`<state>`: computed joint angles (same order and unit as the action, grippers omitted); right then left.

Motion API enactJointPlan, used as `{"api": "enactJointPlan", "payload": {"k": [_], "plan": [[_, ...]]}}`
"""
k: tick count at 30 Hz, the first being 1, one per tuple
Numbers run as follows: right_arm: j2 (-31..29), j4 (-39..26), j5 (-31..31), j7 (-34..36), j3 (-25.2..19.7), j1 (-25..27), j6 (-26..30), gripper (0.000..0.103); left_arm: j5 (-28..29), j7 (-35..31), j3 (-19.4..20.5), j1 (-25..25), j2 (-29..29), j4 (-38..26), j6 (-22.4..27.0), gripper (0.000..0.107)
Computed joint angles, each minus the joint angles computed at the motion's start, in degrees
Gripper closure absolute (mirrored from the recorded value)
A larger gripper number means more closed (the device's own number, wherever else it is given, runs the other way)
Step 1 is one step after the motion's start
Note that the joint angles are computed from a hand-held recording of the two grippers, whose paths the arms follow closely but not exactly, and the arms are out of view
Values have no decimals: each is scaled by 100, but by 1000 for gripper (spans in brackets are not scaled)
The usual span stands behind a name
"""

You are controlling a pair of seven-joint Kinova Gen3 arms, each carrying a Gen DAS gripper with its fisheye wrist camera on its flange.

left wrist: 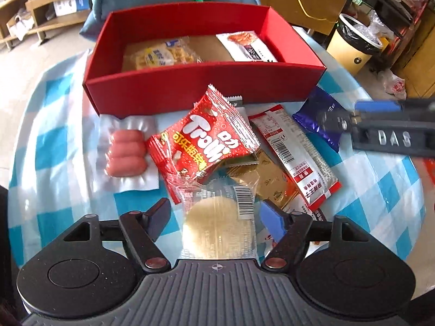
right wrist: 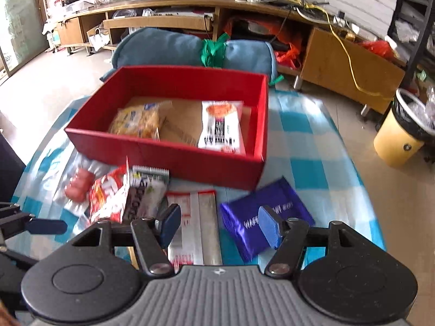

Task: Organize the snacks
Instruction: 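Withdraw both tools from the red box toward the remaining snacks, then grasp the round wrapped cake with the left tool while the right tool grasps the striped bar bag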

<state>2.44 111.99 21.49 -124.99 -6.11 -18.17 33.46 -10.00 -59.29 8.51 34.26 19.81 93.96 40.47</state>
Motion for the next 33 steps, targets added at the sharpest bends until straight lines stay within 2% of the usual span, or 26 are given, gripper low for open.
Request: {"api": "enactJointPlan", "payload": {"k": [5,6,9,18,23,27,30,33], "plan": [[-2,31,-390,461,15,97,34,44,-225,214,-49,286,206,-142,184,24],[7,19,-569,634,30,145,32,44,-282,270,-70,354,270,-186,259,25],[55,3,-967,1013,55,242,7,44,-461,395,-152,513,424,-332,545,40],[598,-333,-1847,1835,72,349,174,44,-202,233,-45,162,181,-50,373,43],[1018,-611,-1756,1748,163,198,331,43,84,-41,67,-73,122,-4,295,43],[1125,-657,-1571,1685,231,86,233,40,203,-198,63,-137,167,-18,302,43],[1129,-676,-1658,1789,202,149,263,38,332,-301,72,-224,182,-5,304,43],[1061,-592,-1558,1810,208,85,238,45,367,-325,53,-226,158,21,289,43]]}}
